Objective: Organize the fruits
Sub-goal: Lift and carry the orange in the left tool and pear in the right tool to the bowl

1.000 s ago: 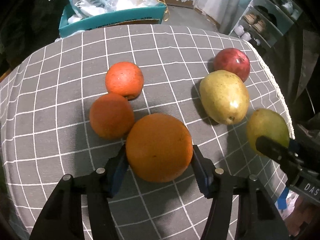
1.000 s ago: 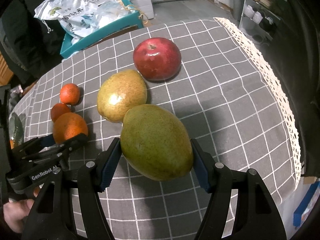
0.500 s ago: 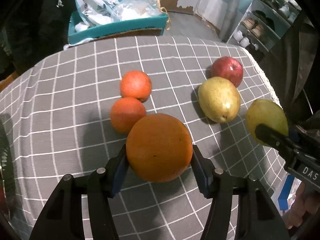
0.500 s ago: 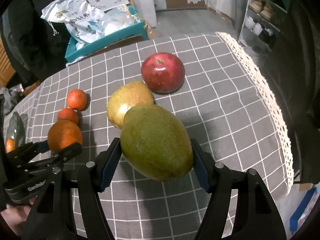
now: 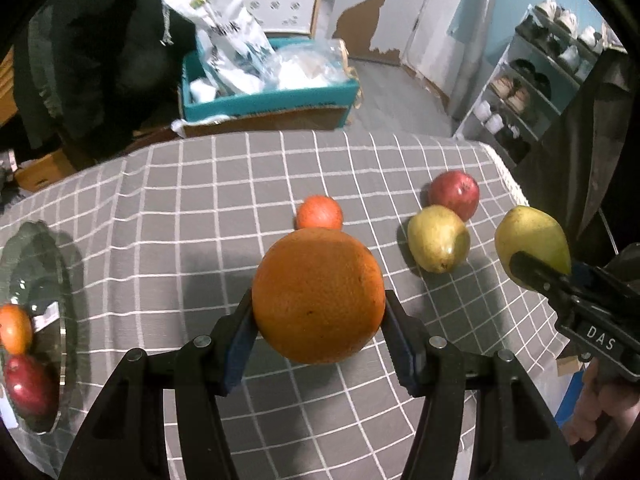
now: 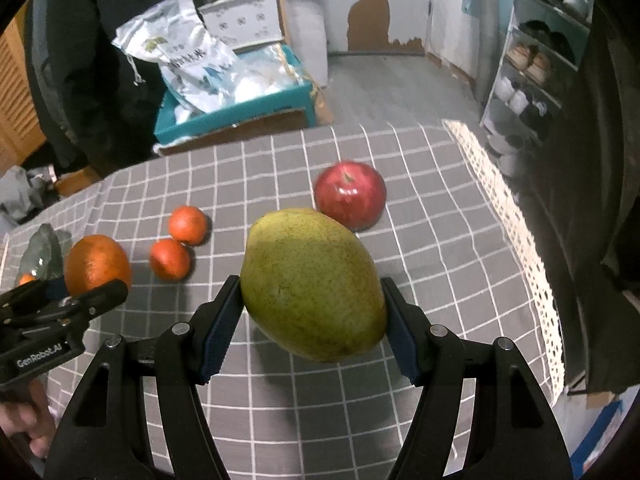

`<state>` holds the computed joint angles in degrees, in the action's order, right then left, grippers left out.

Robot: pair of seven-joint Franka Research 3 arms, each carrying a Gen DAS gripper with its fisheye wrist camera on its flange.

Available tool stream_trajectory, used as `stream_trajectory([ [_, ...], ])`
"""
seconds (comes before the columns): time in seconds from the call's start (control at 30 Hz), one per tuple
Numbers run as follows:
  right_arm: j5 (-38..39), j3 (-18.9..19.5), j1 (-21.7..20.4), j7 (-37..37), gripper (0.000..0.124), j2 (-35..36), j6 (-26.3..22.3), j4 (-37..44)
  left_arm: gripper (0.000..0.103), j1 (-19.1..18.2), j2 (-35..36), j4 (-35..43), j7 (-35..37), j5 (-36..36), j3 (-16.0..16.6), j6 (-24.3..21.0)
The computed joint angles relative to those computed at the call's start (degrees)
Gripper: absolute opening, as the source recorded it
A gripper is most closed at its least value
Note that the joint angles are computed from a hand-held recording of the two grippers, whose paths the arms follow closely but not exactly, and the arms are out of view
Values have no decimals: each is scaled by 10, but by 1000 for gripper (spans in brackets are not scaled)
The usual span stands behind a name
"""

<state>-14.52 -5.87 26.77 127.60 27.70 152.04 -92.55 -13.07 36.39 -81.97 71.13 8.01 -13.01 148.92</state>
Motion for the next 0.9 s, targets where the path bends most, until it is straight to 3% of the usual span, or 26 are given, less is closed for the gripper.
stream_trajectory([
  [0.53,-51,-14,29,15,68,-15,46,12,61,18,-104,-113,-39,32,18,89],
  [0.9,-89,-26,51,30,68,-25,83,22,61,25,-149,-158,-69,63,31,124],
])
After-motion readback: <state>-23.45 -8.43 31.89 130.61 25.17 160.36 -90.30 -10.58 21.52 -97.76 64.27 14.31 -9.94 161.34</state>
